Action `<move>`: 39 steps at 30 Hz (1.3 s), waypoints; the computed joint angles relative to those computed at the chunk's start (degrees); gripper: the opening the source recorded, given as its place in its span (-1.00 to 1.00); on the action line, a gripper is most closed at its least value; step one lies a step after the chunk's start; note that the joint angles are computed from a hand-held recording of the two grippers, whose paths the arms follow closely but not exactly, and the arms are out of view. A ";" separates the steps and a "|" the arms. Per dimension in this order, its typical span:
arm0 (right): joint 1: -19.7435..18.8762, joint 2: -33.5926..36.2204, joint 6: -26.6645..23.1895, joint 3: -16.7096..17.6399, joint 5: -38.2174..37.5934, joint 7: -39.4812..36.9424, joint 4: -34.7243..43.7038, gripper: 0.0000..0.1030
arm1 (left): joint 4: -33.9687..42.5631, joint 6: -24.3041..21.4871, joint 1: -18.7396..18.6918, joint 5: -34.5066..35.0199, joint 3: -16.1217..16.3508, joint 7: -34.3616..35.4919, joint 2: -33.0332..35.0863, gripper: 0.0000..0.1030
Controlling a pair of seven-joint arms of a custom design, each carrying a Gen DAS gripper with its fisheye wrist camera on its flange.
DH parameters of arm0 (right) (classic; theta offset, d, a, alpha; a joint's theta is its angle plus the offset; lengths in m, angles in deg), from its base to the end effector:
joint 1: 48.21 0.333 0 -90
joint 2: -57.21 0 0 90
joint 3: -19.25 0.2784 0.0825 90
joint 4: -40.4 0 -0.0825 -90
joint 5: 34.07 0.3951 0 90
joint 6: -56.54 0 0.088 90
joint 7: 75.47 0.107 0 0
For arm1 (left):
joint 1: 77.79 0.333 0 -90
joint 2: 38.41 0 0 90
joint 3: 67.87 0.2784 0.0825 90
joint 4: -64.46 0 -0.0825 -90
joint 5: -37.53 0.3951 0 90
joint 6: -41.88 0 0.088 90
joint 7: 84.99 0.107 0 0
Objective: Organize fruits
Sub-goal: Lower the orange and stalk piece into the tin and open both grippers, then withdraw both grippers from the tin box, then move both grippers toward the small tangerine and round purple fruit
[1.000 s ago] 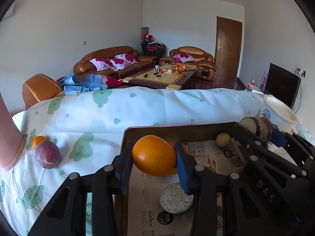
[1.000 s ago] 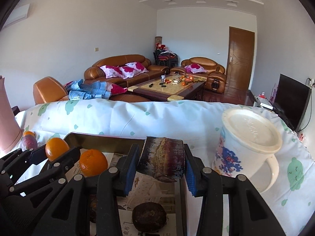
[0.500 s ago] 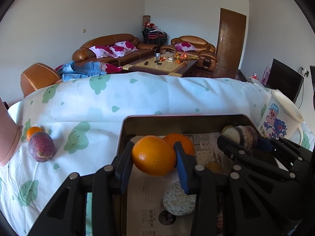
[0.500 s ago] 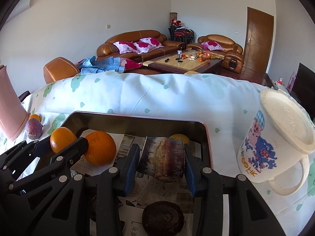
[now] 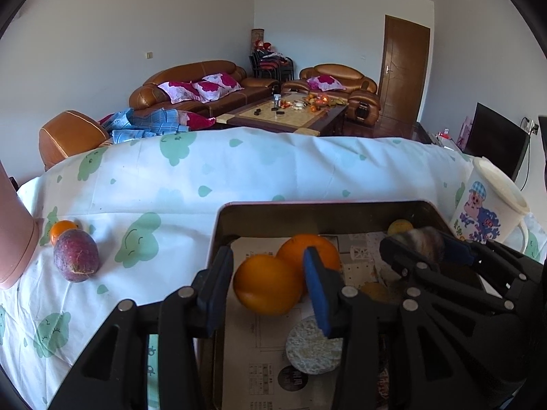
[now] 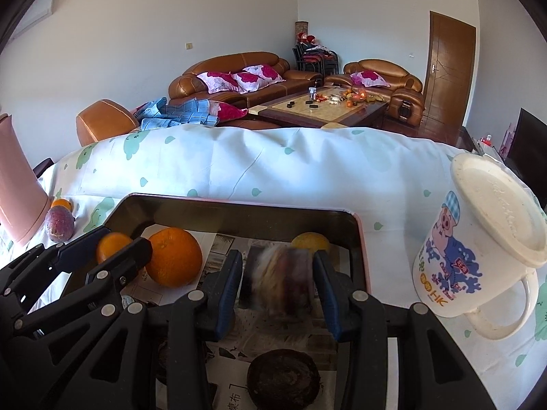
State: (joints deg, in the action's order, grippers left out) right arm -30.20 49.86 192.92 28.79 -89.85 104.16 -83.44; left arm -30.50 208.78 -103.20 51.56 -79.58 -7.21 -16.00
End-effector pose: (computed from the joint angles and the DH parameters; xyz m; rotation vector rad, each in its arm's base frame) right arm 0.4978 0.2522 0.4497 -1.3172 2.1235 -0.9321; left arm 0.5676 -0.4233 0.4524 -1.1932 2.2515 -1.0714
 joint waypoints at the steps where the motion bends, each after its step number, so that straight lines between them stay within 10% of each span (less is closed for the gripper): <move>1: -0.04 -0.28 0.21 0.02 -0.42 0.52 -0.29 -0.11 | -0.20 0.27 -0.27 0.22 0.45 -0.75 -0.15 -0.01; 10: -0.25 -2.76 -1.84 1.66 -5.42 6.15 -2.06 0.20 | -5.45 6.89 2.12 -4.03 -1.48 3.23 -3.18 0.16; 14: -0.62 -5.30 -2.73 2.55 -9.47 12.08 -3.99 0.46 | -8.40 13.42 -2.43 -0.52 5.43 -5.10 -5.15 0.92; 19: -0.03 -5.57 -8.73 4.81 -13.21 14.38 -3.05 0.72 | -10.97 19.41 3.95 -4.98 -1.01 -3.02 -5.94 1.00; 28: 1.79 -5.19 -12.55 4.45 -14.11 14.22 -2.19 0.73 | -12.07 21.97 -25.37 -7.03 30.47 -4.91 -5.95 1.00; 39: 3.05 -5.01 -16.15 4.74 -14.71 13.77 -1.82 0.73 | -12.61 23.29 -42.19 -17.29 47.46 1.94 -3.28 1.00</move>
State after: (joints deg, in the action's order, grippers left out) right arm -27.15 44.85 176.76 33.53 -104.56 117.92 -85.25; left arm -43.11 232.07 -145.38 34.27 -32.11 -5.27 -19.29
